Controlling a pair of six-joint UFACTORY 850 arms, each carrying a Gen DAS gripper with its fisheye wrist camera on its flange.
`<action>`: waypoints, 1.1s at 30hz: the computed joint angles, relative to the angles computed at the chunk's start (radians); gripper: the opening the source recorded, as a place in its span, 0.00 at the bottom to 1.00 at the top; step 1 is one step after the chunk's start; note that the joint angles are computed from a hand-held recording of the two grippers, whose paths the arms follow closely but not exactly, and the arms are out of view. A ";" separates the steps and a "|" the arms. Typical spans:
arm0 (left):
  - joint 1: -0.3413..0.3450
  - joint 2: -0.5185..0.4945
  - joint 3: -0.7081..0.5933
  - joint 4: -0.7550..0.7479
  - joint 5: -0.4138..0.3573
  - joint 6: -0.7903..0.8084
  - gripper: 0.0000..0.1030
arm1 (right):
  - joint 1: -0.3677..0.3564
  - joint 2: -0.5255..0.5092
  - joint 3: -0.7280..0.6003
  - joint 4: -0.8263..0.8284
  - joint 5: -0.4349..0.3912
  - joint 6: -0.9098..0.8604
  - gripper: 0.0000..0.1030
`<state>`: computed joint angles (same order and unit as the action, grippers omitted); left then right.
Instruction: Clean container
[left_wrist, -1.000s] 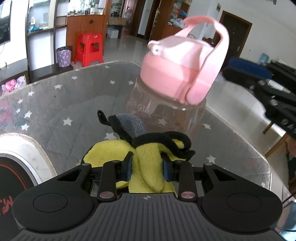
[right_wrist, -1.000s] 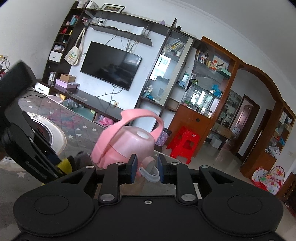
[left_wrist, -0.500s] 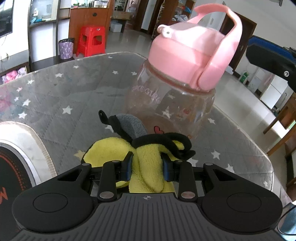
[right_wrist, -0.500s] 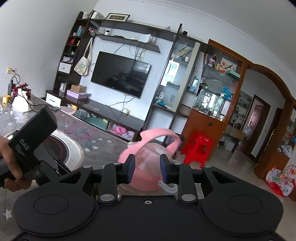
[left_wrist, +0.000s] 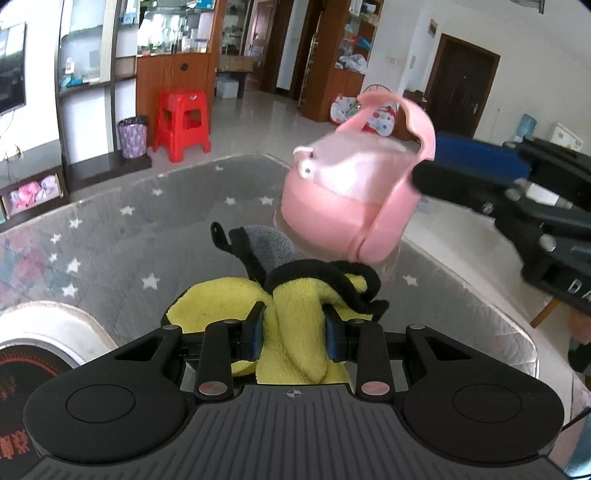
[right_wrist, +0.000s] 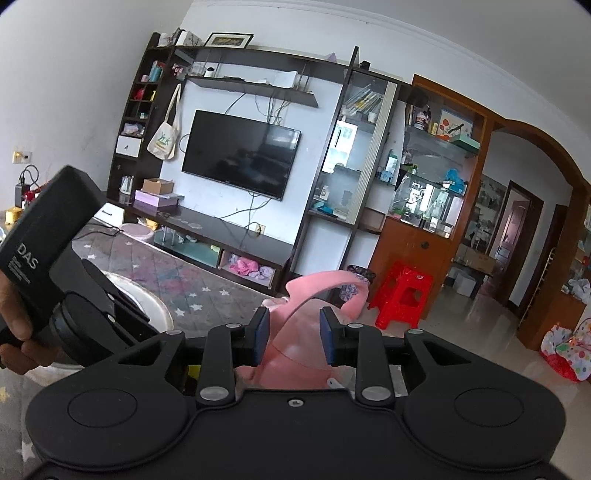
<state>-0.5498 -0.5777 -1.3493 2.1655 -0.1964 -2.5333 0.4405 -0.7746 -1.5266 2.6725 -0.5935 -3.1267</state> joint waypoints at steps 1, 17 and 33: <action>0.002 -0.001 -0.002 0.002 0.002 -0.001 0.31 | 0.001 -0.002 -0.002 0.000 0.000 0.002 0.30; 0.003 -0.036 -0.013 0.004 0.050 -0.016 0.31 | -0.016 0.001 -0.004 -0.038 -0.003 0.061 0.30; 0.004 -0.049 -0.012 0.081 0.057 -0.111 0.31 | -0.018 -0.007 -0.030 -0.057 -0.006 0.173 0.24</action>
